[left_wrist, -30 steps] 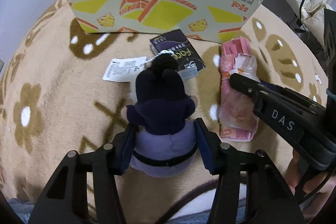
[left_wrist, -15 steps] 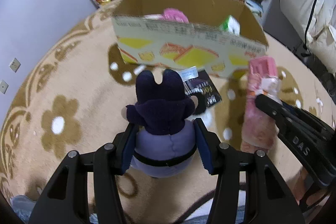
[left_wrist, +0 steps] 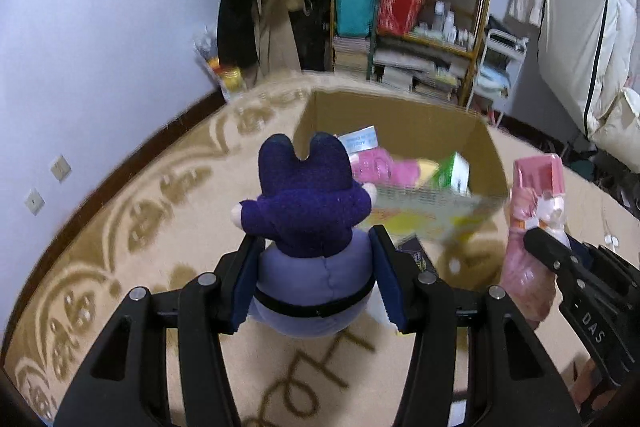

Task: Organize soft objects
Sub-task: 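Carry the doll and pink roll over the box and open both tools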

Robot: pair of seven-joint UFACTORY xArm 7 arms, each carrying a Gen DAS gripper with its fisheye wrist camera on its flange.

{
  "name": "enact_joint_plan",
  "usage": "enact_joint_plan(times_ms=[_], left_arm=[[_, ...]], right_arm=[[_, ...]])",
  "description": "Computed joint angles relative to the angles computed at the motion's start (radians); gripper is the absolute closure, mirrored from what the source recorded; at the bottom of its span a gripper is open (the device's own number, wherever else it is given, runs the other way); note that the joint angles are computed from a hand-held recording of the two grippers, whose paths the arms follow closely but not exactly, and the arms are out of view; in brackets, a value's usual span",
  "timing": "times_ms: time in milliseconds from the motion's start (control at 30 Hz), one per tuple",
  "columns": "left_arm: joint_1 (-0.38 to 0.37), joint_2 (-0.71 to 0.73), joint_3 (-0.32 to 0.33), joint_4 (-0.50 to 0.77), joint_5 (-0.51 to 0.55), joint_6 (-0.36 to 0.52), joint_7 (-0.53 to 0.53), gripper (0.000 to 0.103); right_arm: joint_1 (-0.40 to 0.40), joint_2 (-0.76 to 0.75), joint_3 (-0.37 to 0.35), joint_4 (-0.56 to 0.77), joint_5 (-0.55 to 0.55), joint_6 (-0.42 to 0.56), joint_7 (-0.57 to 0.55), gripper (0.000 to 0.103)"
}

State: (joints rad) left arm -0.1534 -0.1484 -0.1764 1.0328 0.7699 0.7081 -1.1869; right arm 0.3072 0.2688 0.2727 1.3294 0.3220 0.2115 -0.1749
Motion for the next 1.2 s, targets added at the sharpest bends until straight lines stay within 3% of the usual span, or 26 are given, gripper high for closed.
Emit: enact_joint_plan(times_ms=[167, 600, 800, 1000, 1200], left_arm=[[0.018, 0.013, 0.005, 0.039, 0.091, -0.036, -0.012, 0.051], [-0.001, 0.149, 0.064, 0.193, 0.239, -0.102, -0.005, 0.051], [-0.024, 0.213, 0.104, 0.238, 0.233, -0.124, 0.014, 0.050], [-0.045, 0.255, 0.138, 0.259, 0.242, -0.144, 0.004, 0.050], [-0.041, 0.274, 0.160, 0.257, 0.201, -0.185, 0.011, 0.050]], right_arm=[[0.025, 0.002, -0.033, 0.033, -0.064, -0.031, 0.048, 0.085], [0.009, 0.150, -0.023, 0.256, -0.130, -0.070, 0.056, 0.085], [0.008, 0.231, -0.019, 0.349, -0.154, -0.076, 0.064, 0.085], [0.006, 0.328, -0.014, 0.470, -0.163, -0.011, 0.066, 0.085], [0.006, 0.373, -0.010, 0.501, -0.159, -0.002, 0.049, 0.084]])
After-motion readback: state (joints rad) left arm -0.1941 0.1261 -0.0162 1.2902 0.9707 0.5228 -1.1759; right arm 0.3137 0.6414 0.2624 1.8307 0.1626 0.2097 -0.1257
